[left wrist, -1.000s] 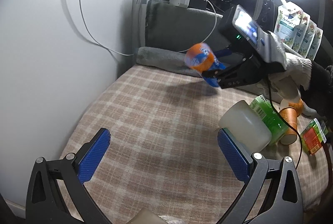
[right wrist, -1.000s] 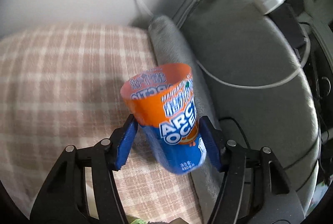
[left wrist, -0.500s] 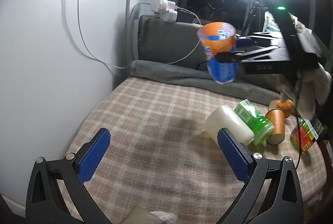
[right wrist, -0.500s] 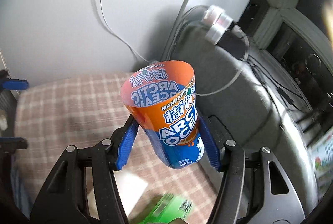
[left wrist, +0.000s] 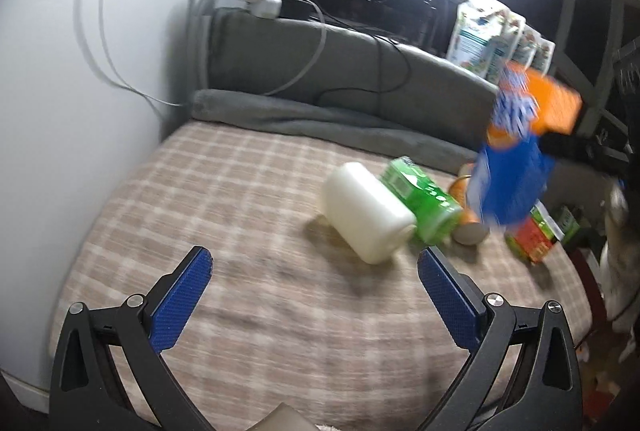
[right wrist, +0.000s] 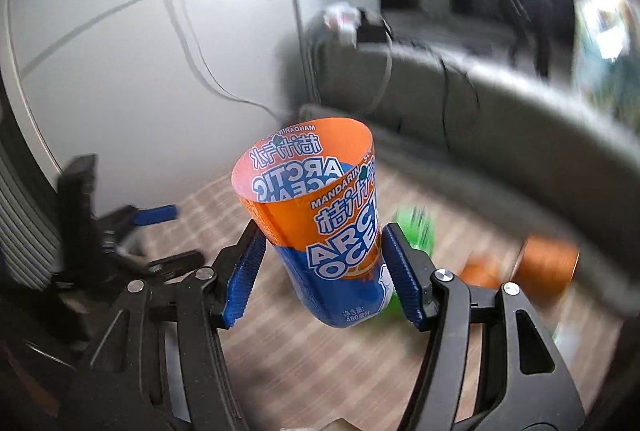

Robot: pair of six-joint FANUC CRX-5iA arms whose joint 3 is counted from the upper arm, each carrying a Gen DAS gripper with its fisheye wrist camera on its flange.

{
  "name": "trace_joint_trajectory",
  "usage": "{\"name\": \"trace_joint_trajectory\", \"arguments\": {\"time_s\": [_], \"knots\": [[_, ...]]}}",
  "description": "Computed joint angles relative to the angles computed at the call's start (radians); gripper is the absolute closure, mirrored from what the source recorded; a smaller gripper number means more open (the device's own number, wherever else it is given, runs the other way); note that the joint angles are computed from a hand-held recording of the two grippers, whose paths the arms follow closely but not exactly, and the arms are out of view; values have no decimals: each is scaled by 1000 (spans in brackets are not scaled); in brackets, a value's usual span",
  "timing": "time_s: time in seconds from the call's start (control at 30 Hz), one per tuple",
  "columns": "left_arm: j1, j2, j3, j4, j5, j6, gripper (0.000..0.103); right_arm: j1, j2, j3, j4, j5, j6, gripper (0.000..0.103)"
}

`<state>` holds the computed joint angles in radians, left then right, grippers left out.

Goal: Flip cup upright
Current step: 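Lift the bottle with the right gripper and rotate it, then pass the bottle from the right gripper into the left gripper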

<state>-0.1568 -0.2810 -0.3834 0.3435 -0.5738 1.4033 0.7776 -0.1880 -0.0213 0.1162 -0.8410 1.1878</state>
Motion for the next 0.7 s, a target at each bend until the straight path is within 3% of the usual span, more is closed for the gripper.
{"name": "trace_joint_trajectory", "arguments": {"time_s": [0.1,0.3,0.5,0.7], "knots": [[-11,9,-4,38,-10,-29,1,-33,-55,-46,-115,-12,-53,40],[-20,21,-15,118,-43,-85,1,-199,-118,-105,-494,-47,-10,40],[-24,40,-17,187,-82,-136,1,-364,-67,-84,-779,-161,106,40],[-31,73,-7,252,-123,-177,2,-377,4,-45,-788,-228,93,38]]}}
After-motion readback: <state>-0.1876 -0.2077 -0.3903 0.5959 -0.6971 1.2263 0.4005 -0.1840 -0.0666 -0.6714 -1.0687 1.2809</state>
